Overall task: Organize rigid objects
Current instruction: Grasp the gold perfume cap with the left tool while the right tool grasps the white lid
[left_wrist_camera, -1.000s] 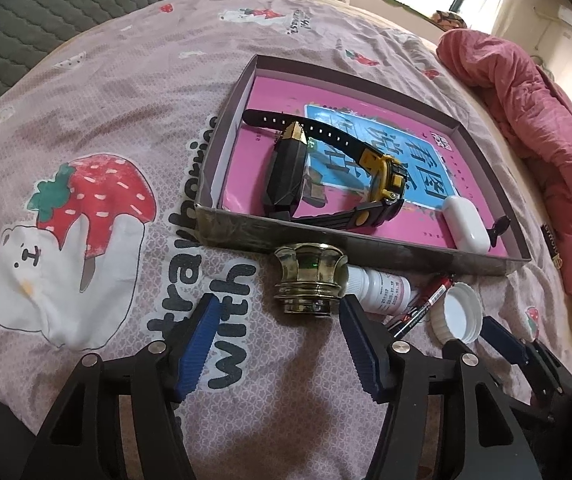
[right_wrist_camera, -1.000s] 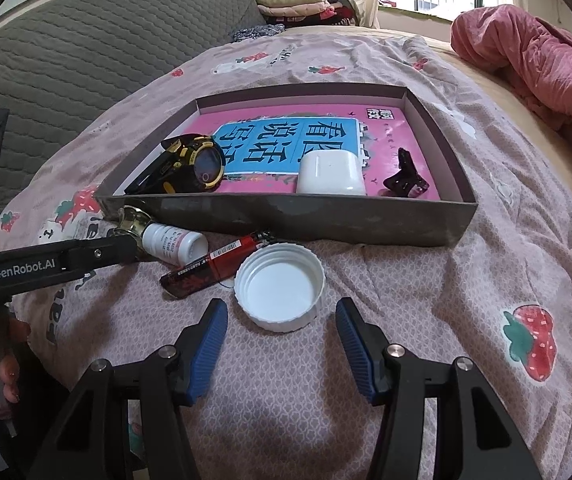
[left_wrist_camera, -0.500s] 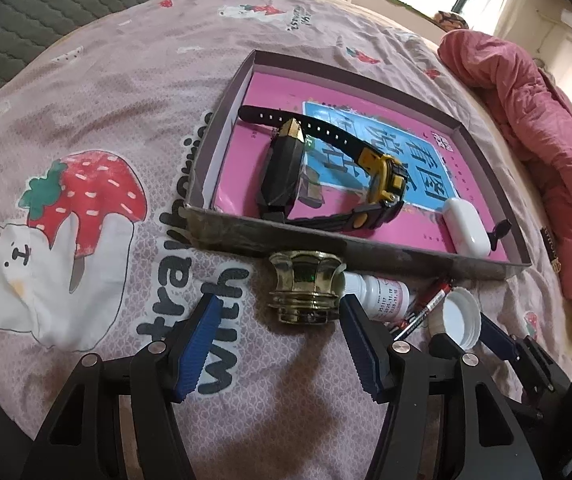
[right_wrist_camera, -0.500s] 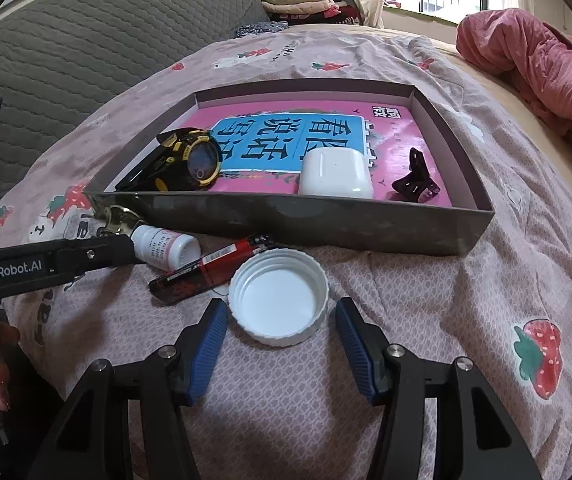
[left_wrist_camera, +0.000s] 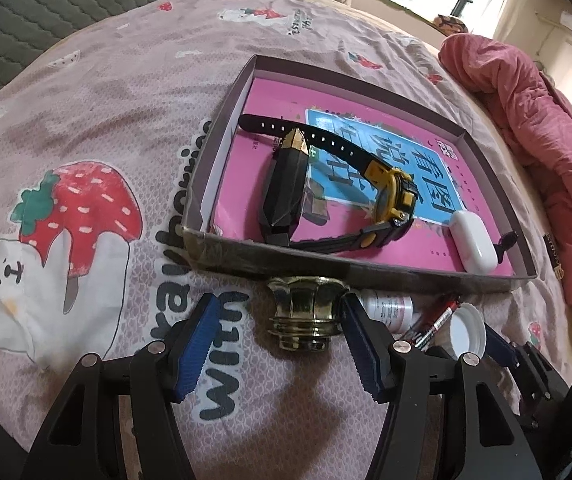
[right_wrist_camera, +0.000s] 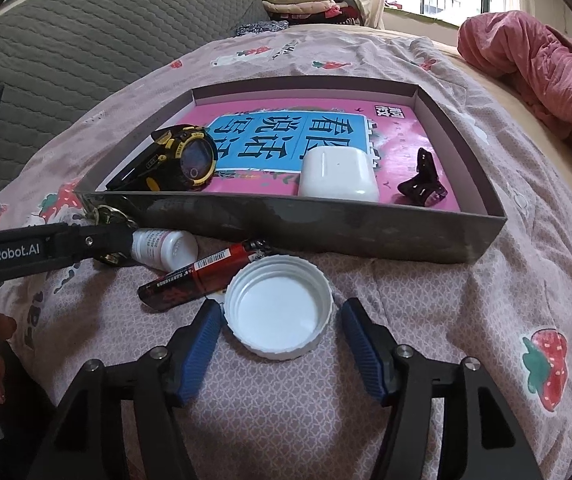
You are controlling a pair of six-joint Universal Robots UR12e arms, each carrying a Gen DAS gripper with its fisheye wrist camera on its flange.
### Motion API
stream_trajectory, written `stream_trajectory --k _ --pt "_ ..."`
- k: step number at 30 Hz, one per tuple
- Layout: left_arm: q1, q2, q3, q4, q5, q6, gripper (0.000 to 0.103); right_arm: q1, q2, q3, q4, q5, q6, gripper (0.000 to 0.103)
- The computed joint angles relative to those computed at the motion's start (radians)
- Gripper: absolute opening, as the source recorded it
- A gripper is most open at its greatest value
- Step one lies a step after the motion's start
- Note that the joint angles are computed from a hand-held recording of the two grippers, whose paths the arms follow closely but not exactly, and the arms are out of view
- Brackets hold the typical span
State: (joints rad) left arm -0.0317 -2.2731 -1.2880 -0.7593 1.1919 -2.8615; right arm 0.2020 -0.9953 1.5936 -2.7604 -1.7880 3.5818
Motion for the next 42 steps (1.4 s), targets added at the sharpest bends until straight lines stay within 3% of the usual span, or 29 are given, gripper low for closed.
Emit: stream_trajectory --k 6,12,24,42 --pt "0.001 -0.012 0.013 0.002 -0.018 -0.001 0.07 -0.004 0.001 -0.001 -0.003 0.012 0.009 0.064" --pt "0.003 -0.02 0.021 0.006 -0.034 0.037 0.07 -0.004 0.003 -0.004 0.0 0.01 0.01 0.064" --pt "0.012 -0.001 -0.022 0.058 -0.029 0.039 0.07 -0.005 0.003 -0.004 -0.004 0.003 0.012 0.064" --pt "0.01 0.004 -0.034 0.08 0.025 0.054 0.07 -0.005 0.005 -0.005 -0.004 -0.012 0.012 0.064"
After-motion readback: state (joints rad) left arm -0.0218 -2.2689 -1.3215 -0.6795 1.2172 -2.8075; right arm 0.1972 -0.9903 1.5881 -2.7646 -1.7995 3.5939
